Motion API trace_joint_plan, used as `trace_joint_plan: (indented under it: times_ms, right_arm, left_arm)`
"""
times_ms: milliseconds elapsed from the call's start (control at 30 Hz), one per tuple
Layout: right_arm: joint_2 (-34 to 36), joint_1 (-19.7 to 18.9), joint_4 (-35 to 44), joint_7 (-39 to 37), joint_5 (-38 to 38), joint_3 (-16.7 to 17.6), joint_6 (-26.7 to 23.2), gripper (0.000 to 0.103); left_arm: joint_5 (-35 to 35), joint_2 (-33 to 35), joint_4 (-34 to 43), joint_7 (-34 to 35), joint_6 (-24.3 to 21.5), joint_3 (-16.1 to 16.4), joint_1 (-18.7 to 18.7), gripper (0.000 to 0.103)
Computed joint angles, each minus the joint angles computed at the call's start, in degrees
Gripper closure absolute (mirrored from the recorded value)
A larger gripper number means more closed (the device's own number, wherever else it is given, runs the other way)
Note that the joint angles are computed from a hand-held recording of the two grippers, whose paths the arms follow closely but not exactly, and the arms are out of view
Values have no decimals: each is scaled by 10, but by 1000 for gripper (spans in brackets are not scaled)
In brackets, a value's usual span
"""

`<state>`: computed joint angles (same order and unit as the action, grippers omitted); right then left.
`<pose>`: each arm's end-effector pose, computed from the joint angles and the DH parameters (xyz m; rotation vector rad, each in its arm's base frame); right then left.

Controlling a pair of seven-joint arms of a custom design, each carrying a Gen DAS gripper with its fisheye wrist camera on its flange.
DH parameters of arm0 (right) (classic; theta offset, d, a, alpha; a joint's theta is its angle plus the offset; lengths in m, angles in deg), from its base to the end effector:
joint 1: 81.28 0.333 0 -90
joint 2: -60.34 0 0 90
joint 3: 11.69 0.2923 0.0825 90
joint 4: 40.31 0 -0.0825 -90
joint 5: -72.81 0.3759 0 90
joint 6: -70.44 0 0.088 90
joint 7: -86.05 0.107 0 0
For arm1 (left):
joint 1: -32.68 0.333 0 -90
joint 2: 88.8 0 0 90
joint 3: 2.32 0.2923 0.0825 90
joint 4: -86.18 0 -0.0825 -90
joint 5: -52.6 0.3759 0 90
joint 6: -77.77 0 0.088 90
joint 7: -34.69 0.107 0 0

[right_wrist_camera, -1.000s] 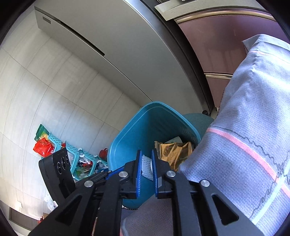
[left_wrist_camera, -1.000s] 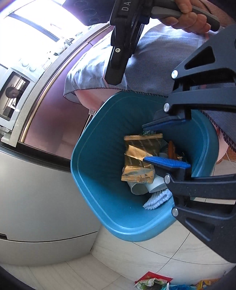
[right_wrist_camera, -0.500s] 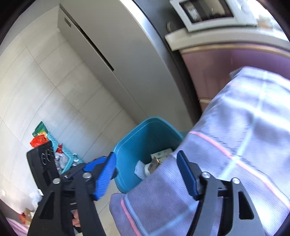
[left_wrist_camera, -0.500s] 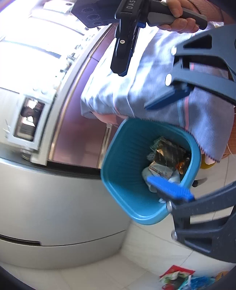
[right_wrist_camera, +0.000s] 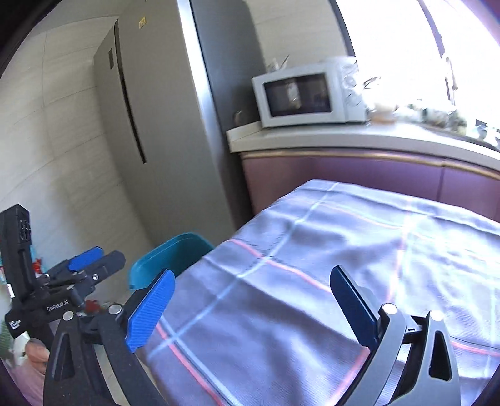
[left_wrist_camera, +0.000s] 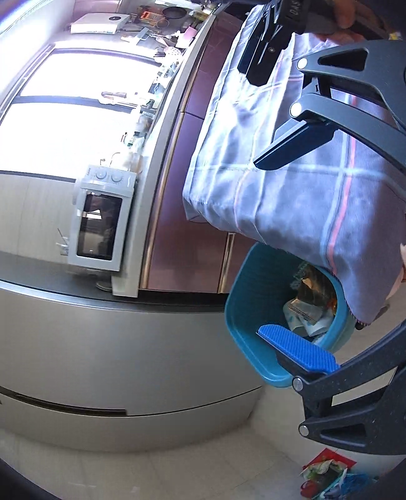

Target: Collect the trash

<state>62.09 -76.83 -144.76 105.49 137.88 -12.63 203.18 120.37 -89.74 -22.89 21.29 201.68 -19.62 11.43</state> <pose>0.6028 0.0542 0.5511 -1.8792 0.9097 -0.2339 0.4776 -0.3348 0.5322 -1.8902 1.0560 -0.8133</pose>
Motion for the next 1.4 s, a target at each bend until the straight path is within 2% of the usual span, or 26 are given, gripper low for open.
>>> trace_joint_plan:
  times_ms: [167,433,867,1400]
  right_arm:
    - [-32,-2,-42,-61,63,-8,62,7]
    - [-70,0,-84,-124,133,-27,111,7]
    - [-97,3,-112,-189,206,-43,156,7]
    - [-110,0,-123,-221,240,-52,162,7]
  left_arm:
    - [41,43,60,6,-57,-8,-27,6]
    - [95,98,142,28,-130,3,-84,6]
    - [122,139,199,46,-144,29,-137,6]
    - [141,162,234,58,-156,44,-168,6]
